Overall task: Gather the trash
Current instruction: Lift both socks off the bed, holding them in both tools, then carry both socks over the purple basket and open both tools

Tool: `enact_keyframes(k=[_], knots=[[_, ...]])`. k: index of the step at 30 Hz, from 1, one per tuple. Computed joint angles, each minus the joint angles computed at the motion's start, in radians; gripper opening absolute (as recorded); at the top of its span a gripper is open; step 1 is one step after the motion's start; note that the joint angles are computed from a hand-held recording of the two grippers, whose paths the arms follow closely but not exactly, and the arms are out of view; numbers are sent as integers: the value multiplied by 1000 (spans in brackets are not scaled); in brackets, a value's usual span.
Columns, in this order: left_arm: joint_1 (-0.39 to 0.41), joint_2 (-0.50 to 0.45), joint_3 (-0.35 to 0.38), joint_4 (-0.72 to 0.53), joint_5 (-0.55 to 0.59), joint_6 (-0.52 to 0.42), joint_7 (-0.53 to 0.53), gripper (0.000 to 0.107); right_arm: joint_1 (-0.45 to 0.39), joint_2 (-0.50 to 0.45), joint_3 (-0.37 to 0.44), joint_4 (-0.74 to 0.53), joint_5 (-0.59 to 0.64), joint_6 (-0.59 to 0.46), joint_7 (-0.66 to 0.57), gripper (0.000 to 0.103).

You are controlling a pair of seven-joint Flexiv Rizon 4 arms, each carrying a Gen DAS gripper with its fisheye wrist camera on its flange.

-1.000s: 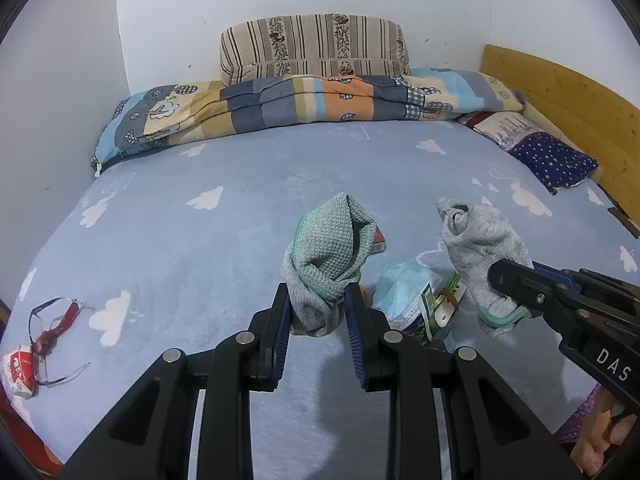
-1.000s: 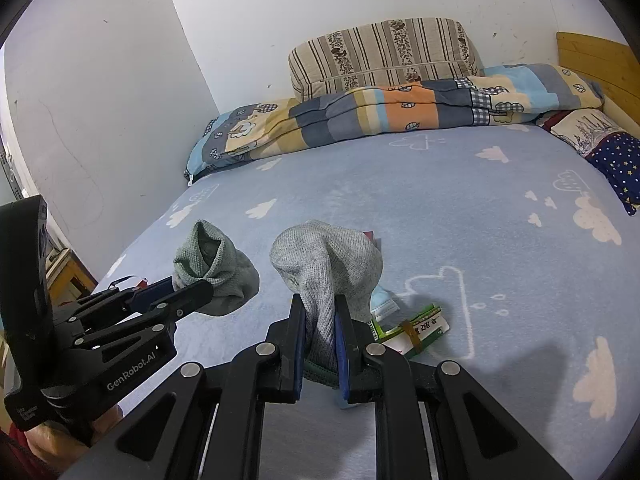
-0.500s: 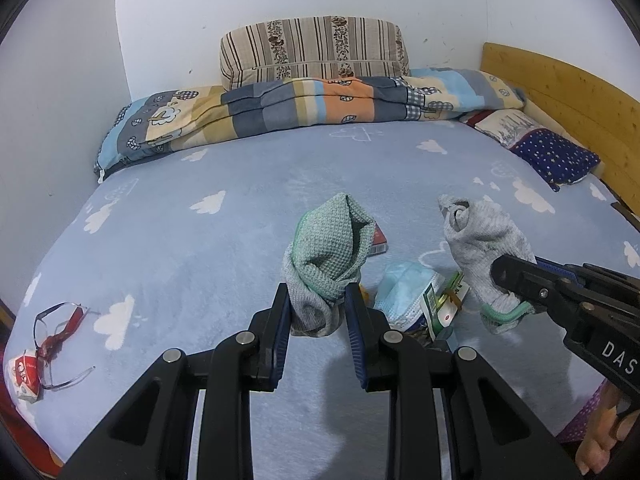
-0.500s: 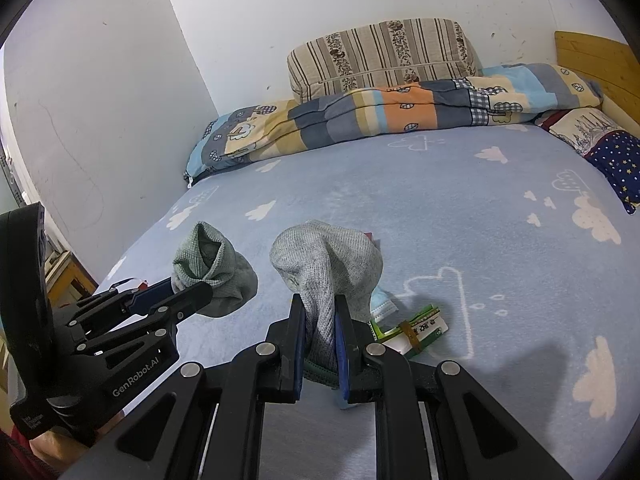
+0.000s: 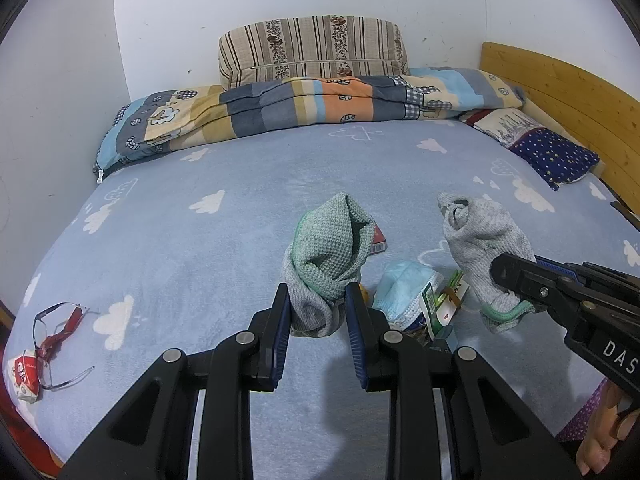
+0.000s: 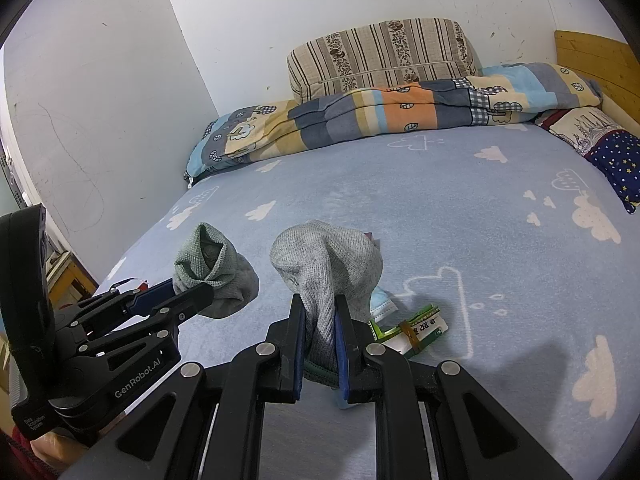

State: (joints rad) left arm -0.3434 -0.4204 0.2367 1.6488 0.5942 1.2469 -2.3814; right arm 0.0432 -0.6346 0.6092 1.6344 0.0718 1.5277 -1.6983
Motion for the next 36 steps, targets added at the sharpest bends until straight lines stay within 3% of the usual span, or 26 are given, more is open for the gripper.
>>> enact_keyframes(k=[13, 19, 24, 30, 36], knots=[[5, -2, -11, -3, -10, 7, 7, 26, -4, 2, 6, 0, 10, 0, -5, 13], [62, -3, -85, 35, -129, 110, 121, 26, -51, 11, 54, 8, 49, 4, -3, 13], [165, -2, -244, 111, -302, 246, 350, 26, -159, 51, 140, 84, 100, 92, -9, 13], [341, -10, -549, 193, -479, 338, 617, 26, -425, 72, 351, 221, 111, 171, 23, 13], [372, -44, -748, 187, -576, 325, 779, 26, -724, 137, 505, 384, 87, 223, 75, 13]])
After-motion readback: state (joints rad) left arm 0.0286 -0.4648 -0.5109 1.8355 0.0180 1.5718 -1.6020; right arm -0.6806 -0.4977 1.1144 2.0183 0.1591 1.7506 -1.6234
